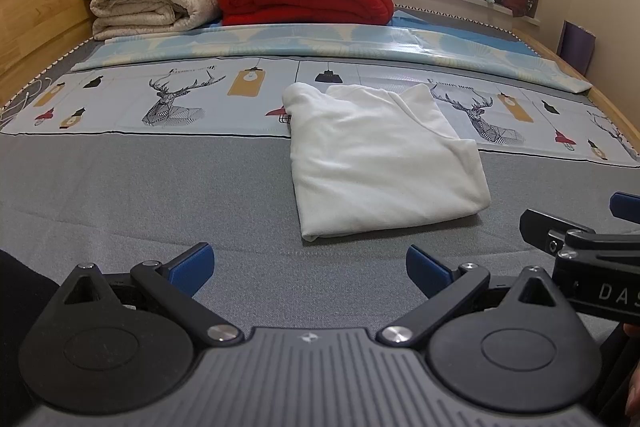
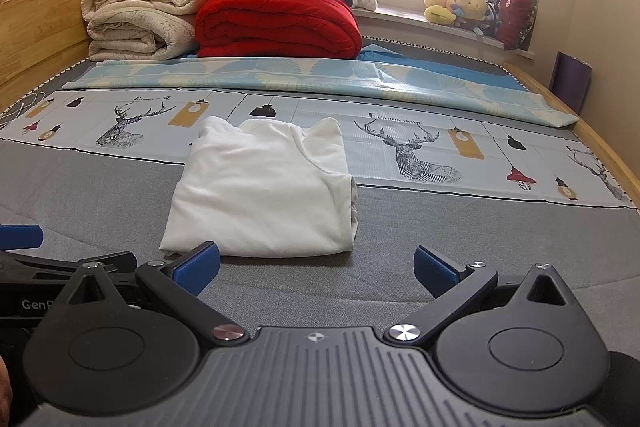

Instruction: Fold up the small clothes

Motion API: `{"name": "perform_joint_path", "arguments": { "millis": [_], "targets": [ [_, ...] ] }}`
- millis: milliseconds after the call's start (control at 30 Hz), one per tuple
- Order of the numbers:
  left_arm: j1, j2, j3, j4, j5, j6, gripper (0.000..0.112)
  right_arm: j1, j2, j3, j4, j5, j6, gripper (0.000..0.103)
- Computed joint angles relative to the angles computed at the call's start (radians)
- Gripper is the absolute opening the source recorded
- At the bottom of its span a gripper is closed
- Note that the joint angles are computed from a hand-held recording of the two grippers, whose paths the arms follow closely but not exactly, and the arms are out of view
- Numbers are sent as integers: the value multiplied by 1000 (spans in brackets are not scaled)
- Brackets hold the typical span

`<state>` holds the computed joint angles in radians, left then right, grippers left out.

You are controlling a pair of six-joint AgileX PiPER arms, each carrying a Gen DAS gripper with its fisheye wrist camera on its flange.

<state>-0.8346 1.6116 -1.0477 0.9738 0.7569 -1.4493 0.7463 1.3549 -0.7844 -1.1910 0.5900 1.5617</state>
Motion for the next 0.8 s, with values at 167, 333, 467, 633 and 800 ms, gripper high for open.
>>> {"name": "perform_joint_path", "arguments": {
  "millis": [167, 333, 467, 633, 800],
  "targets": [
    [1, -1, 0, -4, -1, 3, 102, -1, 0, 1, 0, -1, 0, 102],
    [2, 0, -1, -7, -2, 6, 102, -3, -1, 1, 0, -3, -1, 102],
    [2, 1, -4, -12, 1, 7, 102, -3, -1, 1, -1, -2, -3, 102],
    [5, -1, 0, -9, -6, 4, 102, 3, 3, 4, -16, 0, 20, 102],
    [3, 3, -4, -12, 0, 4, 102, 15, 13, 2, -30, 13, 38, 102]
  ]
}}
